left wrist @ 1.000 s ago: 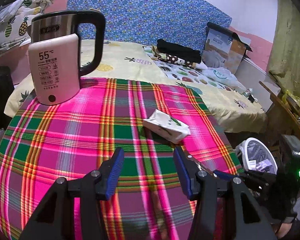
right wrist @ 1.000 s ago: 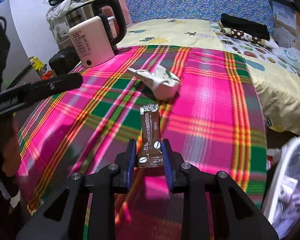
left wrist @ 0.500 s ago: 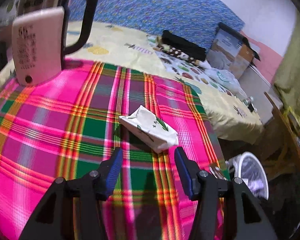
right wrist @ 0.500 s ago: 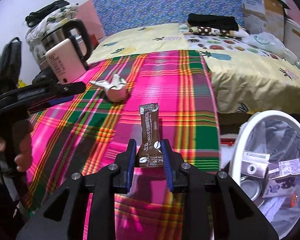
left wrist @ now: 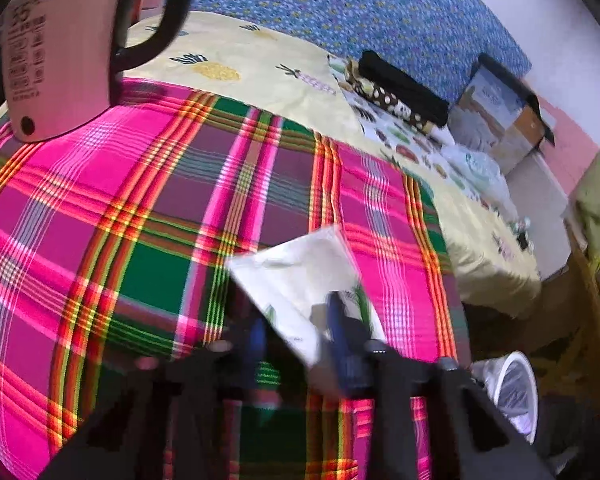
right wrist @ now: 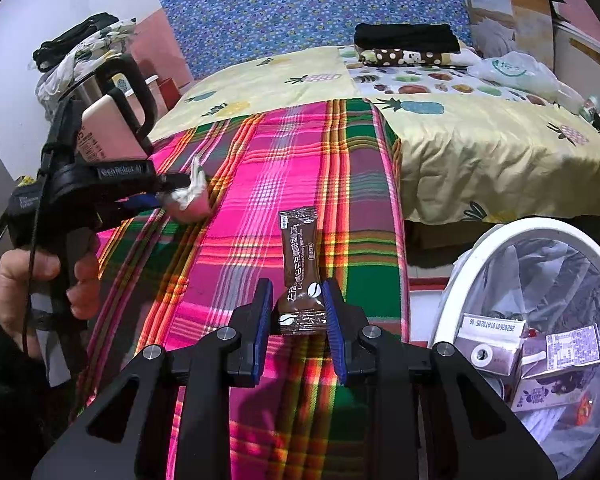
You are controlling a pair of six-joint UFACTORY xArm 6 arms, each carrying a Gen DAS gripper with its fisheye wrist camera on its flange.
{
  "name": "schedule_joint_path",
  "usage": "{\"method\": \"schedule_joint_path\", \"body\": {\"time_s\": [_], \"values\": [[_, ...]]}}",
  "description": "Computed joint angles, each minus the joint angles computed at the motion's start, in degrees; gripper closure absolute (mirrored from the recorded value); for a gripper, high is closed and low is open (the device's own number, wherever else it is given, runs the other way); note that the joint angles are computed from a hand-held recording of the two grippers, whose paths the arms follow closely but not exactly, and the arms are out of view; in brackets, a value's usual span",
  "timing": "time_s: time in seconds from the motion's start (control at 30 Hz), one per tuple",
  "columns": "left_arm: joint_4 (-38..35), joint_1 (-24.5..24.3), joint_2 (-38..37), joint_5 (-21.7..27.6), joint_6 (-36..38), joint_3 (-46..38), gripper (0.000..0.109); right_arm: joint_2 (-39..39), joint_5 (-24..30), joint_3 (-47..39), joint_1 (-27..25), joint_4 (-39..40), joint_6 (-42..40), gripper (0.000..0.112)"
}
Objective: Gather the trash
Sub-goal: 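Grasp the brown snack wrapper with the right gripper while the left gripper grasps the white paper wrapper, then carry the snack wrapper and paper wrapper over the wastebasket and lower them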
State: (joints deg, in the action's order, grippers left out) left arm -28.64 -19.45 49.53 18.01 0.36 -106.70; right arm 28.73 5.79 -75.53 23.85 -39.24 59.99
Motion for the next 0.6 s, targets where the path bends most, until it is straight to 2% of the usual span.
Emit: {"method": "schedule_joint_path", "body": {"time_s": [0.2,0.33,0.6], "values": [[-1.63,-1.88,-5.59,-3.94,8.52,7.27,0.098,-1.74,1.41,0.17,-0.22,-11.24,10.07,0.086],[-1.72,-3.55,-10.57,-7.81,13.85,13.96,0.099,-3.65,2.26,1.00,-0.19,-17.99,16.09,0.086],[-8.82,-6.77,-19.43,-12.30,25.64,24.90,0.099,-8.73,4.20,3.99,0.15,-30.35,27.55,0.086]]}}
